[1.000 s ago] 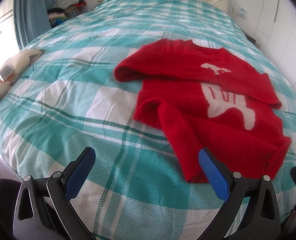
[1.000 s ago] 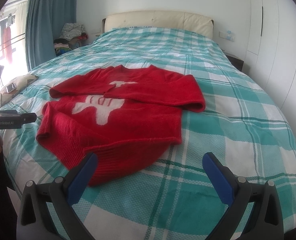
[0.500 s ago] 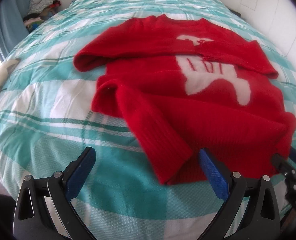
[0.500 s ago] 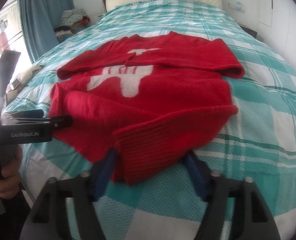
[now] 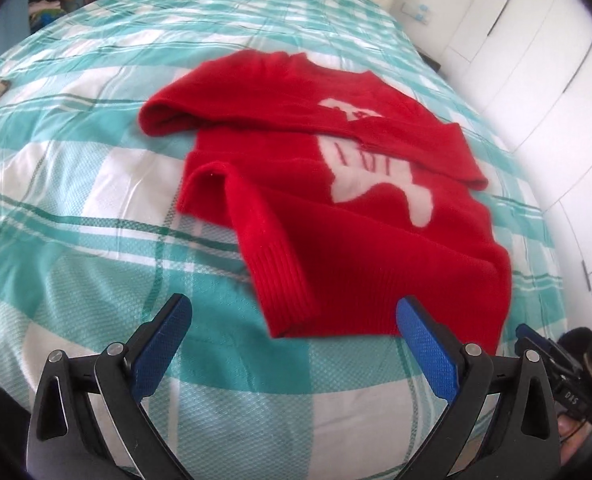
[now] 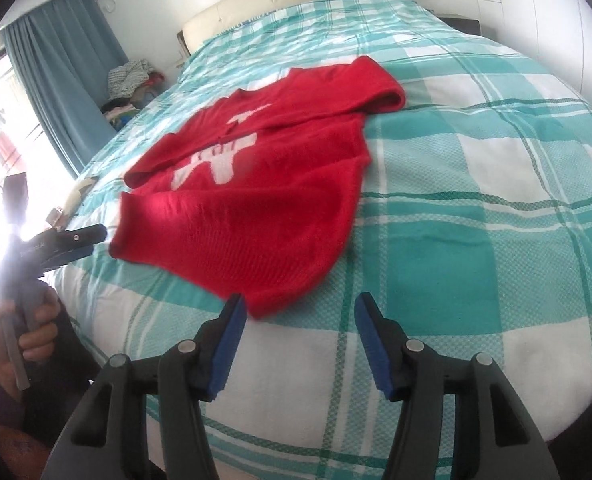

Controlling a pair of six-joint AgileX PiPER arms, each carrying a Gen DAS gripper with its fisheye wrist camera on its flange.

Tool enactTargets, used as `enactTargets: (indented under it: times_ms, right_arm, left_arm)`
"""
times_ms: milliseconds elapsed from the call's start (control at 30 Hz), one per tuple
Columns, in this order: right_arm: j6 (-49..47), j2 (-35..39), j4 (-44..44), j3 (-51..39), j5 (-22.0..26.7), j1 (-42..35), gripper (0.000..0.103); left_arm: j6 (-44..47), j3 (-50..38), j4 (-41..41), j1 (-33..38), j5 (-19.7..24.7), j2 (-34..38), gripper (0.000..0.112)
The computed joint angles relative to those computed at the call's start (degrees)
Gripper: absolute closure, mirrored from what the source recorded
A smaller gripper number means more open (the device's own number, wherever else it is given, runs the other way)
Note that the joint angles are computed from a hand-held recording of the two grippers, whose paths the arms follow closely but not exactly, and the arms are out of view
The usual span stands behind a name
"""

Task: Fold small clothes
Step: 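Grasp the sweater hem with the left tool while the right tool grasps the hem too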

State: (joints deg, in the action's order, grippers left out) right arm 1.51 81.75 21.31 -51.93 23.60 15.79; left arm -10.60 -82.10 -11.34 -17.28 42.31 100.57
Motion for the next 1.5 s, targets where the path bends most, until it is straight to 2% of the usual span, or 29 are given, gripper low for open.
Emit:
enactTargets:
  times_ms: [67, 167, 233, 300, 333, 367, 400, 433, 467, 567, 633, 700, 767, 900, 967, 1133, 1333, 1433, 1500]
  right_arm:
    - [-6.66, -0.26, 6.68, 0.49, -0.03, -1.15, 0.044]
    - [-14.77, -0.52, 15.94, 1.84, 0.30, -3.69, 0.042]
    - [-18.43, 0.44, 20.72, 2.12, 0.83, -5.42, 0.041]
    - [-25.12, 2.03, 29.00, 2.32, 3.00, -8.03, 0.041]
    - [-29.75, 3.37, 34.52, 2.06, 5.39, -9.58, 0.041]
    - [-33.55, 4.83, 39.24, 1.76, 8.27, -10.91, 0.041]
    - [-35.92, 6.22, 42.37, 1.47, 10.91, -12.05, 0.041]
    - [-37.09, 7.40, 44.23, 1.05, 12.79, -12.50, 0.041]
    - [-37.62, 8.58, 45.04, 0.42, 14.47, -12.68, 0.041]
    - [-36.32, 10.60, 44.93, -1.05, 14.14, -12.32, 0.046]
    - [-35.04, 12.53, 44.46, -2.70, 13.75, -12.35, 0.058]
    - [-33.52, 14.57, 43.26, -5.22, 15.25, -12.63, 0.099]
    - [-33.35, 14.00, 42.71, -6.67, 19.07, -13.63, 0.099]
    - [-30.57, 7.67, 39.02, -8.17, 27.91, -16.44, 0.099]
    - [-26.96, 5.38, 34.88, -8.86, 29.27, -16.54, 0.099]
    - [-18.68, 7.66, 24.75, -9.07, 27.81, -13.67, 0.099]
    - [-14.98, 6.19, 21.43, -7.77, 26.85, -12.89, 0.100]
    - [-14.86, 6.39, 20.13, -7.30, 26.66, -12.88, 0.100]
    - [-13.03, 8.61, 17.10, -7.14, 24.21, -11.35, 0.100]
  left_arm:
    - [1.11, -0.23, -2.39, 1.23, 0.40, 0.56, 0.010]
    - [6.49, 1.64, -12.10, 4.22, -0.50, 0.47, 0.011]
    - [7.87, 0.98, -15.00, 4.49, -0.19, 1.73, 0.015]
    - [6.90, -2.29, -12.74, 3.35, 2.52, 4.31, 0.053]
    - [6.40, -4.31, -11.90, 2.96, 4.36, 5.81, 0.063]
    - [5.96, -5.25, -11.67, 2.92, 5.25, 6.63, 0.080]
    - [5.44, -4.84, -11.45, 3.00, 5.11, 6.52, 0.088]
    - [4.82, -4.73, -11.10, 3.12, 4.88, 6.38, 0.091]
    - [5.26, -4.31, -11.56, 3.50, 4.63, 6.04, 0.105]
    - [8.66, -1.85, -14.74, 5.27, 3.75, 4.33, 0.106]
    - [10.38, -0.25, -16.06, 6.32, 3.64, 2.45, 0.107]
    - [13.51, 2.01, -18.92, 8.20, 4.52, -0.74, 0.107]
    - [17.29, 4.40, -22.26, 10.95, 7.07, -4.92, 0.107]
    - [21.73, 7.93, -23.90, 14.54, 12.70, -11.78, 0.107]
    - [21.68, 9.64, -22.75, 14.25, 13.27, -12.79, 0.107]
    - [20.47, 13.70, -21.38, 11.70, 10.74, -11.52, 0.108]
    - [21.32, 18.78, -23.62, 11.96, 8.14, -14.35, 0.108]
    - [17.46, 18.84, -18.58, 9.78, 5.65, -13.34, 0.108]
    - [13.85, 19.01, -14.78, 7.99, 3.63, -11.20, 0.108]
